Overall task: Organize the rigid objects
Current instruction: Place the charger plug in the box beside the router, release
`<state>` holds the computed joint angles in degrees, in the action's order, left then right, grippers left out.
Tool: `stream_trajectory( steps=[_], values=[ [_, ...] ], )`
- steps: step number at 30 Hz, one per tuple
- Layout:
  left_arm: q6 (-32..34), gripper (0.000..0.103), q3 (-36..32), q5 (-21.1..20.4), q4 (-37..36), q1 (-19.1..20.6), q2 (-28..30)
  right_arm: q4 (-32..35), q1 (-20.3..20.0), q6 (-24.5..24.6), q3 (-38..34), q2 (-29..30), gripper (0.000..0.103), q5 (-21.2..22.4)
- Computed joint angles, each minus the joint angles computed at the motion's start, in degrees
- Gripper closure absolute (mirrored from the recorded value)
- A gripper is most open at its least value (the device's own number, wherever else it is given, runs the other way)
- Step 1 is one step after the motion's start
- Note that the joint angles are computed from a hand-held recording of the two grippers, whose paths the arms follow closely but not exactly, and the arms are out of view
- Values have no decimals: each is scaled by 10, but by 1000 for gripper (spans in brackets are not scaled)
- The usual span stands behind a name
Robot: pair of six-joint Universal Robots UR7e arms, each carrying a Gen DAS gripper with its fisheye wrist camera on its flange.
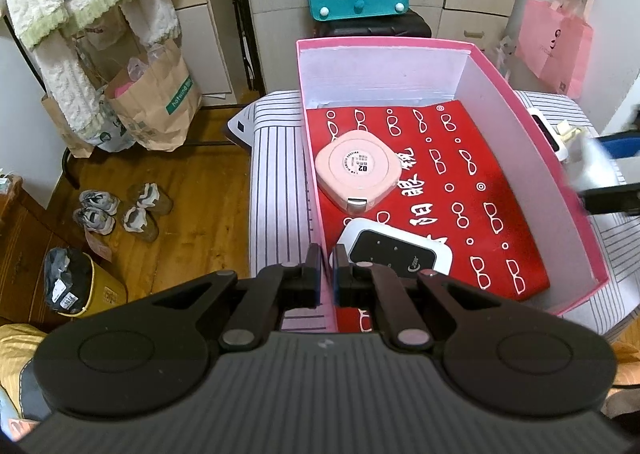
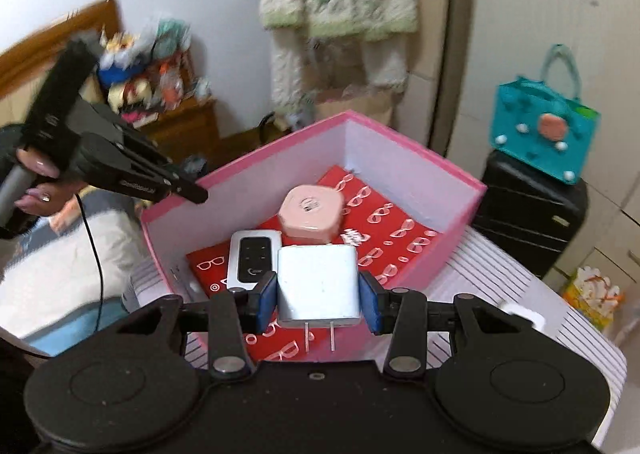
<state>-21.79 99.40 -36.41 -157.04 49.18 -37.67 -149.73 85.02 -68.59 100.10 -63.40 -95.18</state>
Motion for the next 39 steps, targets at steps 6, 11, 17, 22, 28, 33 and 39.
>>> stream_trajectory(
  steps=[6,11,17,22,28,33,39],
  values=[
    [20,98,0,1,-5,2,3,32,36,22,-75,99,55,-96],
    [22,98,-4,-6,3,4,1,83,58,53,-145,168,55,-174],
    [26,98,-1,-11,-3,6,-1,100,69,80,-209,229,55,-227],
    [23,98,-3,-13,1,7,-1,149,70,118,-243,250,55,-234],
    [25,98,0,-20,-6,8,-4,107,65,122,-218,237,47,-208],
    [22,98,8,-26,-18,7,-10,96,50,131,-185,177,40,-108],
    [22,98,12,-24,-23,6,-11,49,34,125,-129,101,39,-51]
  ],
)
